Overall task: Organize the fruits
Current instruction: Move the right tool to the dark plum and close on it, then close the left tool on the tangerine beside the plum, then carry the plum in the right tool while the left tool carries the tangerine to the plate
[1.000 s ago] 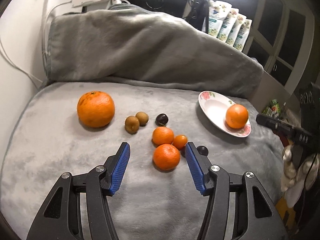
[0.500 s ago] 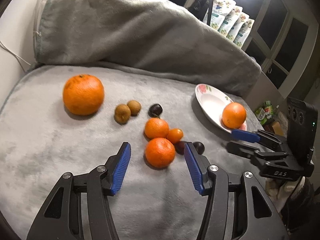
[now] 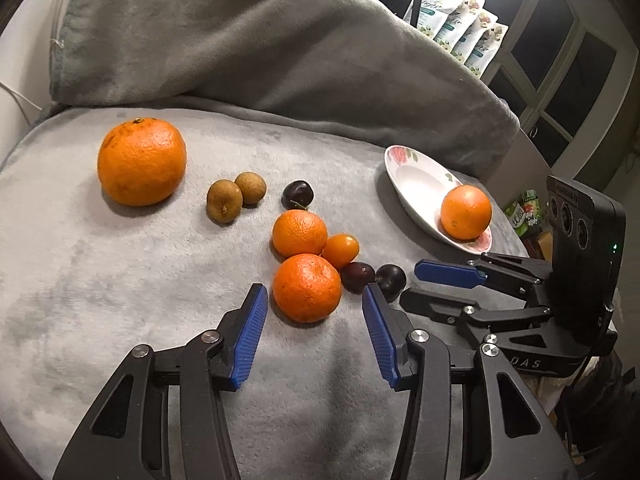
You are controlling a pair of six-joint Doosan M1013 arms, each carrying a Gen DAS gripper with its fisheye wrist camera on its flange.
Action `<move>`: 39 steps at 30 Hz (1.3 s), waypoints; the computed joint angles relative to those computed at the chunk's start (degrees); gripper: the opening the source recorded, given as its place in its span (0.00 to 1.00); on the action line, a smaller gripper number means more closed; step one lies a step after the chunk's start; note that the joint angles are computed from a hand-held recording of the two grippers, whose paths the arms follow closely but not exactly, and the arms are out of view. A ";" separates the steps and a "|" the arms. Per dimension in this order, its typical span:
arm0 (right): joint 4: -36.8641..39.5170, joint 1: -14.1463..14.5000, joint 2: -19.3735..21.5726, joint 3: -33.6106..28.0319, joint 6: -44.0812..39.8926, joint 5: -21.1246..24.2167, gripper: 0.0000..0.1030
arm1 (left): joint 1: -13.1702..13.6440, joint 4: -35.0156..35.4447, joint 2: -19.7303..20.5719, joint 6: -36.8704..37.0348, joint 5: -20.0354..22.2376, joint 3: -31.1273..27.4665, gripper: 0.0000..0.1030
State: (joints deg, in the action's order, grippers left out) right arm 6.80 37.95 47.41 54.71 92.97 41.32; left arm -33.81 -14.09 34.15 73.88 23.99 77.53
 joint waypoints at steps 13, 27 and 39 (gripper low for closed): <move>-0.50 0.37 2.05 -3.48 -1.26 2.77 0.37 | 0.42 -2.75 1.65 2.17 2.20 -1.96 0.42; 0.09 0.31 2.53 -4.03 -1.41 3.08 0.27 | 0.73 -4.02 1.95 2.80 2.55 -2.04 0.37; 1.50 -0.16 -0.19 0.40 -0.29 -2.09 0.27 | 0.41 -1.98 0.56 0.35 1.28 -0.85 0.37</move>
